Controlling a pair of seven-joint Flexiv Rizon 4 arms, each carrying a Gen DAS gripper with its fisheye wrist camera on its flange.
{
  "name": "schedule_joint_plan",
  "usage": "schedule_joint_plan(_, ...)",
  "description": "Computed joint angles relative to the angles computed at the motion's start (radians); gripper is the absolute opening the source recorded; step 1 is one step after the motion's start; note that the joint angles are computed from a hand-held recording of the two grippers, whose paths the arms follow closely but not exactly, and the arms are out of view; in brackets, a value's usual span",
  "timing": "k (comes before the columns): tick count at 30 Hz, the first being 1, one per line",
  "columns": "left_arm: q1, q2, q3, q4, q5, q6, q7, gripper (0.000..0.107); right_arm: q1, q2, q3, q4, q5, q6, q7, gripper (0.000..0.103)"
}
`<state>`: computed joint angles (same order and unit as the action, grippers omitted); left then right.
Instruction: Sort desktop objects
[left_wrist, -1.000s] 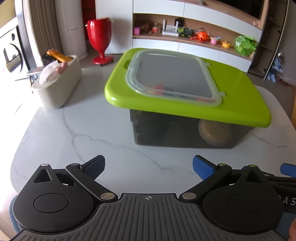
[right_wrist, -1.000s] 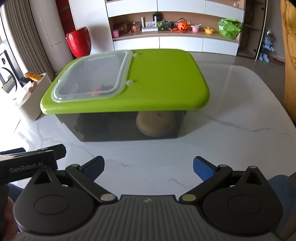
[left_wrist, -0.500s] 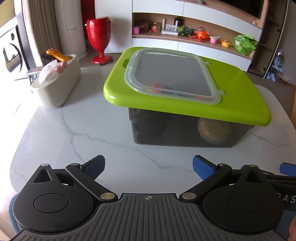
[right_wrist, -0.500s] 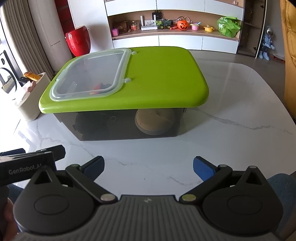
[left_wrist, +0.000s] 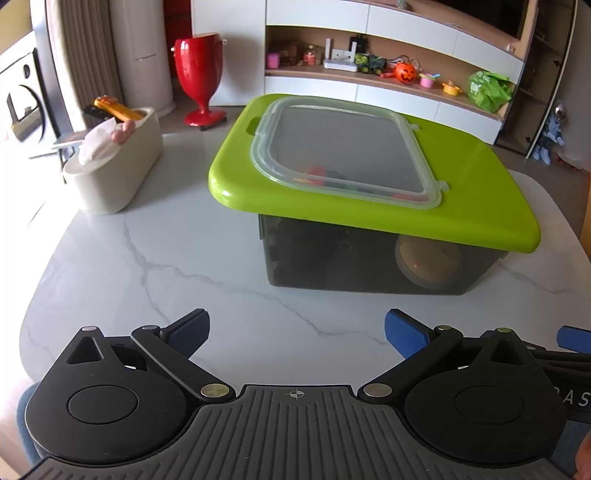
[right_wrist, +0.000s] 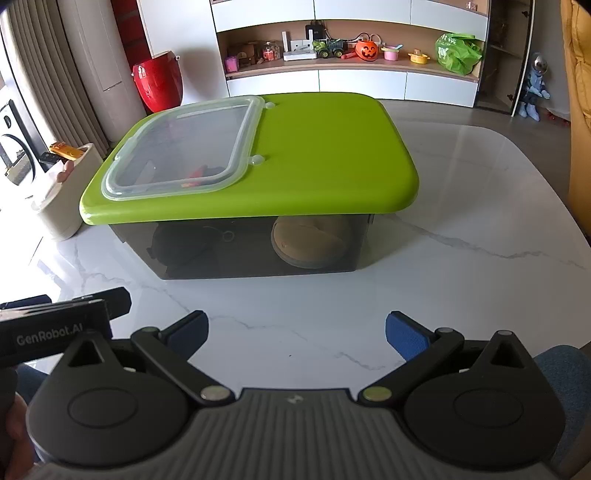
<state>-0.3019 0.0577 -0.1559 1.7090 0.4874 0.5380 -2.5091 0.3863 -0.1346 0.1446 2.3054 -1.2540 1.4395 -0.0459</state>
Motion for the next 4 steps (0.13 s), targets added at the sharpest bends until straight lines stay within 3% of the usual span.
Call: schedule_joint_plan(4,-0.001,0.002,-0.005,-0.003,0.017,-0.007,-0.01,0.103,0.001,-0.002,0.001,0.0,0.004,0.001,-0.003,0.103)
